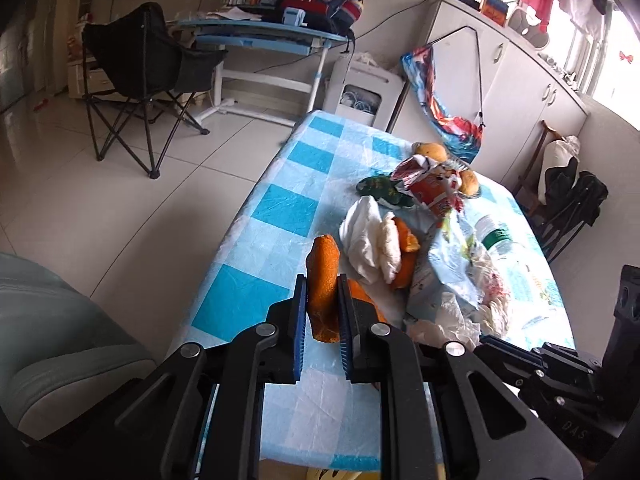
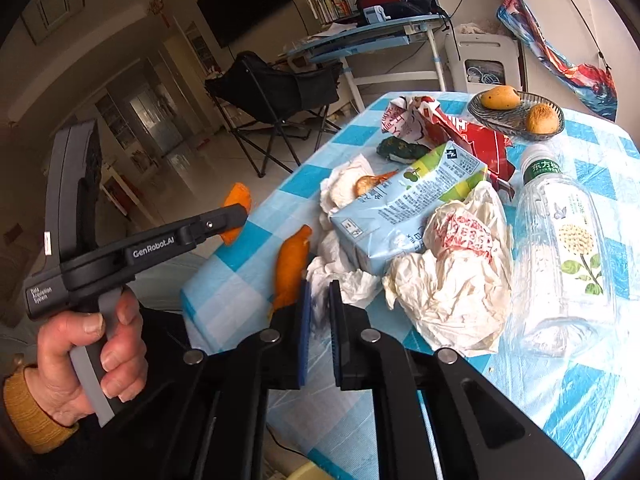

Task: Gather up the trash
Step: 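Grasp white tissue with right tool, drop in yellow bucket while left grasps orange peel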

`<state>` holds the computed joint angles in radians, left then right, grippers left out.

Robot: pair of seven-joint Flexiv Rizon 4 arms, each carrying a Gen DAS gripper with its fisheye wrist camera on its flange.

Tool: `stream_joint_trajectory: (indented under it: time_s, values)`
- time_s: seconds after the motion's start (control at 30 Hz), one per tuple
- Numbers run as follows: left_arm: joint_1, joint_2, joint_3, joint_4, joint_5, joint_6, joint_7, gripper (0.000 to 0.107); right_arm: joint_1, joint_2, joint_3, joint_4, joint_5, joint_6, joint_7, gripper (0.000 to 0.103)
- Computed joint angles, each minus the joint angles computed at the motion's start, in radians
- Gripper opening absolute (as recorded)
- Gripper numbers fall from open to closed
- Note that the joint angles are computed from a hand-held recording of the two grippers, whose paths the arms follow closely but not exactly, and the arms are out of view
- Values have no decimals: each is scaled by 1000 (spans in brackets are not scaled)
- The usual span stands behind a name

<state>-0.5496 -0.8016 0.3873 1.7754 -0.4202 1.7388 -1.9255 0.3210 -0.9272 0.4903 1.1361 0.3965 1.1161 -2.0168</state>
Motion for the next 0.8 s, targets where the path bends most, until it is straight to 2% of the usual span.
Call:
stream_joint_trajectory:
  time_s: [0.17,0.3,0.57,0.77,0.8]
  values:
    - [-60,29,21,65,-3,56,24,13,-90,57,92,62,93,-48,-106,10]
    - [-113,55,22,136,-40,98,60,14,-123,135,96,152,152,-88,-185,10]
    - [-154,93,-37,217,-102,154,164,14,-90,277,5,344,180,-141,-170,10]
    - [-155,105,-92,241,-157,176,243,14,15,316,-111,461,22,-154,-23,10]
    - [-153,107,-102,244,-164,179,255,14,29,314,-126,469,-12,-165,6,13]
